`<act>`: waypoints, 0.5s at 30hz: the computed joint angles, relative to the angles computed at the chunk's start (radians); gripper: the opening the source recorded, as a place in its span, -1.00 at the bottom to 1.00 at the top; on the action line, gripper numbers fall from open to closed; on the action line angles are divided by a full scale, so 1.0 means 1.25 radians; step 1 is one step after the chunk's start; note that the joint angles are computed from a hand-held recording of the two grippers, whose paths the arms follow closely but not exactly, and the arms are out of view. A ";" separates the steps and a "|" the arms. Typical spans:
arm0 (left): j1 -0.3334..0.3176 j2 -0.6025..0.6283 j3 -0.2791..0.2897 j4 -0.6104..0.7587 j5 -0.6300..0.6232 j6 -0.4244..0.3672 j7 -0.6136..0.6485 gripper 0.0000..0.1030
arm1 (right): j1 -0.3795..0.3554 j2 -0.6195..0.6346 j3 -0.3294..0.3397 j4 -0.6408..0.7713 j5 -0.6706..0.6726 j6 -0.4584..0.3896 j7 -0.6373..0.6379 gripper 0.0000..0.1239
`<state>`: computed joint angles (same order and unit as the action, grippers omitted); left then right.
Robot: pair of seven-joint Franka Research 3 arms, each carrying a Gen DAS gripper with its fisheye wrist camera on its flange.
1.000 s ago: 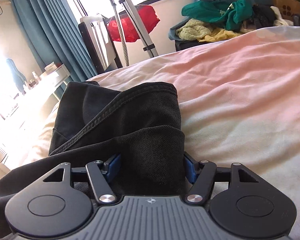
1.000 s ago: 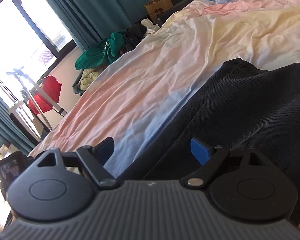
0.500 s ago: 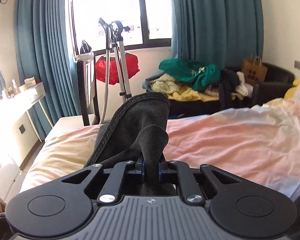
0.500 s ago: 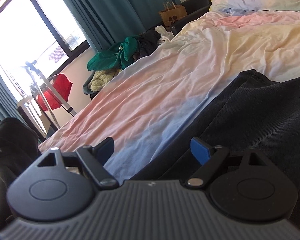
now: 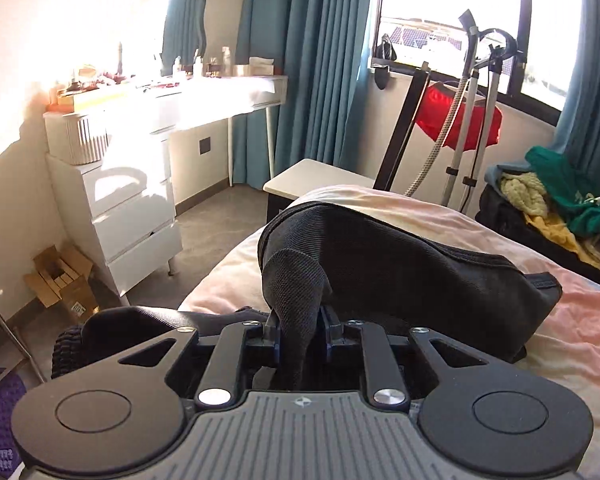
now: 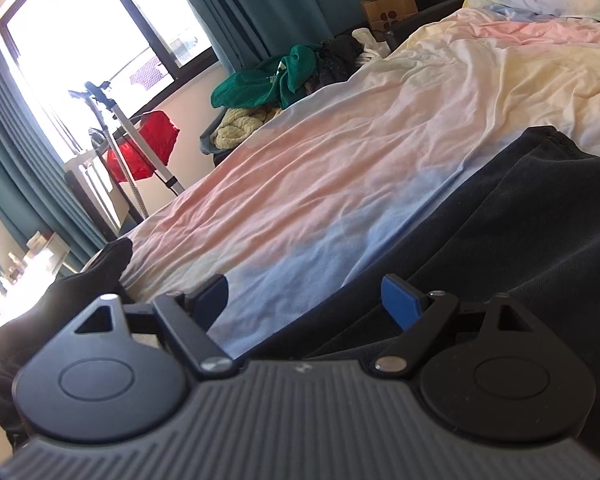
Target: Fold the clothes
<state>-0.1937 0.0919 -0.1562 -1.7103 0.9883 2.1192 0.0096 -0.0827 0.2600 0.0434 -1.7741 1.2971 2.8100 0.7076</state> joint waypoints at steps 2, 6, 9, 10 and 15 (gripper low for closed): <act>0.005 -0.042 0.001 -0.058 0.009 0.027 -0.033 -0.35 | -0.009 -0.001 0.011 0.003 0.040 -0.032 -0.053 0.38; 0.006 -0.125 -0.033 -0.146 0.071 0.035 -0.039 0.19 | -0.013 -0.011 0.015 -0.002 0.119 -0.102 -0.162 0.36; -0.014 -0.184 -0.083 -0.207 0.126 0.008 -0.060 0.37 | -0.008 -0.023 0.010 -0.015 0.168 -0.161 -0.241 0.27; -0.027 -0.198 -0.103 -0.221 0.120 0.009 -0.076 0.37 | -0.006 -0.028 0.007 -0.022 0.181 -0.184 -0.266 0.22; -0.084 -0.243 -0.177 -0.281 0.085 0.009 -0.183 0.35 | 0.008 -0.054 -0.012 -0.056 0.192 -0.313 -0.388 -0.13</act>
<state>-0.2991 -0.2119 -0.3777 -2.0612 1.0948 2.1299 -0.2193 -0.0731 0.1920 0.0288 -1.8442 1.5375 2.4183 0.2230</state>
